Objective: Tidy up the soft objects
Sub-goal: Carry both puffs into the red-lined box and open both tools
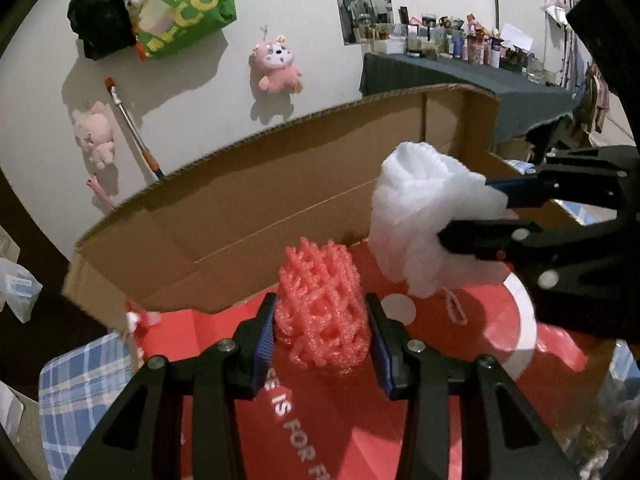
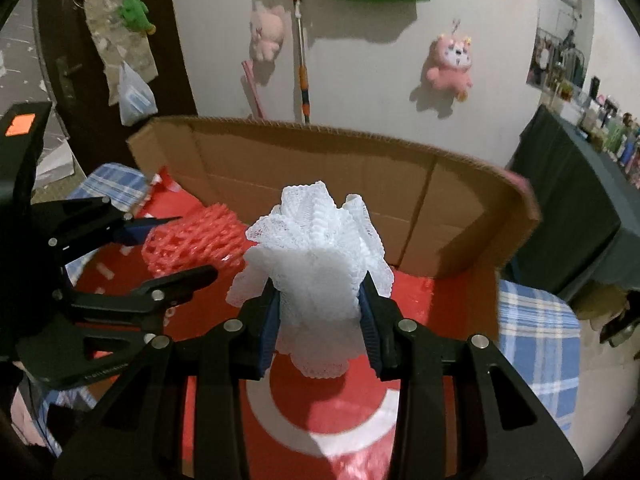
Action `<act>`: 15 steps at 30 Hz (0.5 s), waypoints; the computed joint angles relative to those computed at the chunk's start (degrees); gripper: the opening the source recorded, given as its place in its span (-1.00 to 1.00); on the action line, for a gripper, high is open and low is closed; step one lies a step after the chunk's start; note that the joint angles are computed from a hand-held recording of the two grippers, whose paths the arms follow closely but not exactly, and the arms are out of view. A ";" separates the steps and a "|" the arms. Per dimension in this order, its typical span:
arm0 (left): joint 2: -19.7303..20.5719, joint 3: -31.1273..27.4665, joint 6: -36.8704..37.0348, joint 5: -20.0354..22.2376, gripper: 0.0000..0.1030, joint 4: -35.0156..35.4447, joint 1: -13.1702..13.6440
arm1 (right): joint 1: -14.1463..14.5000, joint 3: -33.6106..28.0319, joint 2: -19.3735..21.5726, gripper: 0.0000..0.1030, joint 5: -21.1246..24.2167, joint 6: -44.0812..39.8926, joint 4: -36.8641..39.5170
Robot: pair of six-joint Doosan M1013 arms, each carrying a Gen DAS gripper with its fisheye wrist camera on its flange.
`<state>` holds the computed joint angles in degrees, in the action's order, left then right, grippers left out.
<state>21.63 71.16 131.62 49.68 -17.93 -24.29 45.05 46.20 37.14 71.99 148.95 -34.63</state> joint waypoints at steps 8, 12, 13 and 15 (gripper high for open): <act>2.33 -0.95 -5.48 0.23 -0.10 7.45 -1.26 | -1.96 -1.99 2.55 -0.32 2.99 -2.40 4.41; 2.49 -0.94 -6.59 0.36 -0.08 7.86 -1.20 | -2.13 -2.36 3.20 -0.24 4.05 -3.37 5.08; 2.43 -0.86 -6.62 0.33 -0.08 7.77 -1.15 | -2.12 -2.28 3.16 -0.22 3.92 -3.40 5.13; 2.32 -0.76 -6.67 0.44 -0.08 7.47 -1.04 | -2.11 -1.93 2.98 -0.20 3.63 -2.93 5.13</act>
